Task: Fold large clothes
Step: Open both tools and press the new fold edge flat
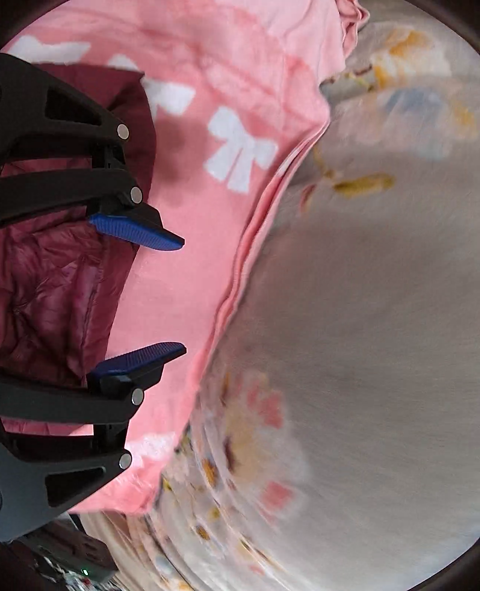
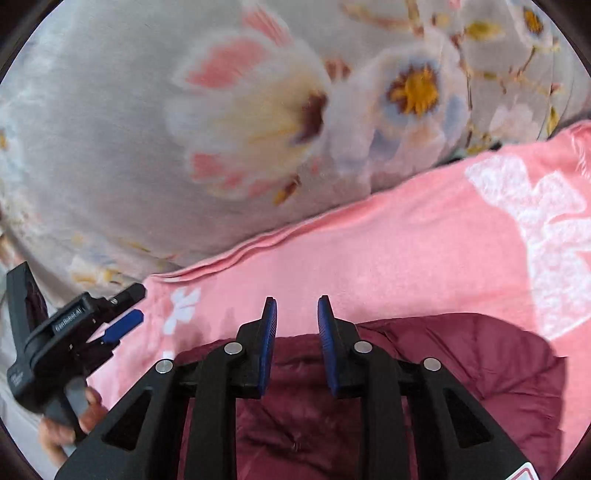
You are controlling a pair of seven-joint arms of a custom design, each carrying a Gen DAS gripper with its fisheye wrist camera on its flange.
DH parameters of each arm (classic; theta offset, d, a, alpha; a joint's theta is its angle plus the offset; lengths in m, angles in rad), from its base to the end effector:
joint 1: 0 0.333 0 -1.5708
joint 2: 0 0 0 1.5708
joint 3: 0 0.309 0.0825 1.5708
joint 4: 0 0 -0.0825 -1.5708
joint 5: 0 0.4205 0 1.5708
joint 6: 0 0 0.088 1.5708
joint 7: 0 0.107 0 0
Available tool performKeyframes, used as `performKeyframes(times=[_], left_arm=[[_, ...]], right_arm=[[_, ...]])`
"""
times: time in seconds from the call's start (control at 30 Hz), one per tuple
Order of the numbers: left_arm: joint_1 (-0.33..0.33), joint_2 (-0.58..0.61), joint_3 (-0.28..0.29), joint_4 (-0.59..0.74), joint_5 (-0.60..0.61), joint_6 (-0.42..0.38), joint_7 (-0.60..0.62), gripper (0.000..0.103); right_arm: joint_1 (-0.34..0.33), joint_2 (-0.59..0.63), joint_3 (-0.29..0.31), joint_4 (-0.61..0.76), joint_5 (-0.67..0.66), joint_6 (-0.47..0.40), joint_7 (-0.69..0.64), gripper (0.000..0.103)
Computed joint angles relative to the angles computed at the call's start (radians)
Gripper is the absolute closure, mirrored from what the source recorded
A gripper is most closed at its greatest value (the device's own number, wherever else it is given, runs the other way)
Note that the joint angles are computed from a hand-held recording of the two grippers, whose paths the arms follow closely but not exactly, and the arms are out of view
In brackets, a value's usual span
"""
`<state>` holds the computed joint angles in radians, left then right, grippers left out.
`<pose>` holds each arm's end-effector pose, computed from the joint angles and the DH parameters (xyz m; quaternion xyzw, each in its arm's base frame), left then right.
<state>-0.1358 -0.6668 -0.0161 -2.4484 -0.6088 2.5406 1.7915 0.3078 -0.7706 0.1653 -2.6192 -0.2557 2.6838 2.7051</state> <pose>0.4350 -0.0608 0.6004 -0.6378 0.6387 -0.4203 0.0928 0.3595 0.2016 0.5634 -0.4721 0.7744 -0.1515 0.3931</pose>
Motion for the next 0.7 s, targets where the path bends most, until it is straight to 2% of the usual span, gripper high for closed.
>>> performKeyframes(times=[0.1,0.13,0.17,0.23,0.37,0.57,0.7], left_arm=[[0.027,0.054,-0.051,-0.026,0.079,-0.009,-0.016,0.060],[0.023,0.062,-0.046,-0.044,0.084,-0.015,-0.008,0.068],[0.015,0.063,-0.034,-0.060,0.075,-0.027,0.002,0.071],[0.001,0.033,-0.010,-0.117,0.045,-0.020,0.037,0.071],[-0.001,-0.029,-0.007,-0.197,0.044,-0.005,0.094,0.071],[0.000,-0.050,-0.030,-0.255,0.070,0.037,0.110,0.072],[0.001,-0.050,-0.051,-0.277,0.097,0.088,0.103,0.072]], right_arm=[[0.036,0.039,-0.023,-0.019,0.020,-0.018,-0.044,0.092],[0.048,0.031,-0.028,-0.037,0.026,-0.014,-0.058,0.093],[0.058,0.020,-0.029,-0.054,0.031,-0.011,-0.068,0.093],[0.073,-0.013,-0.027,-0.090,0.035,-0.018,-0.087,0.093],[0.077,-0.025,-0.008,-0.113,0.030,-0.058,-0.104,0.094],[0.074,-0.003,-0.007,-0.146,0.032,-0.047,-0.091,0.102],[0.060,0.001,0.004,-0.155,0.014,-0.028,-0.076,0.103]])
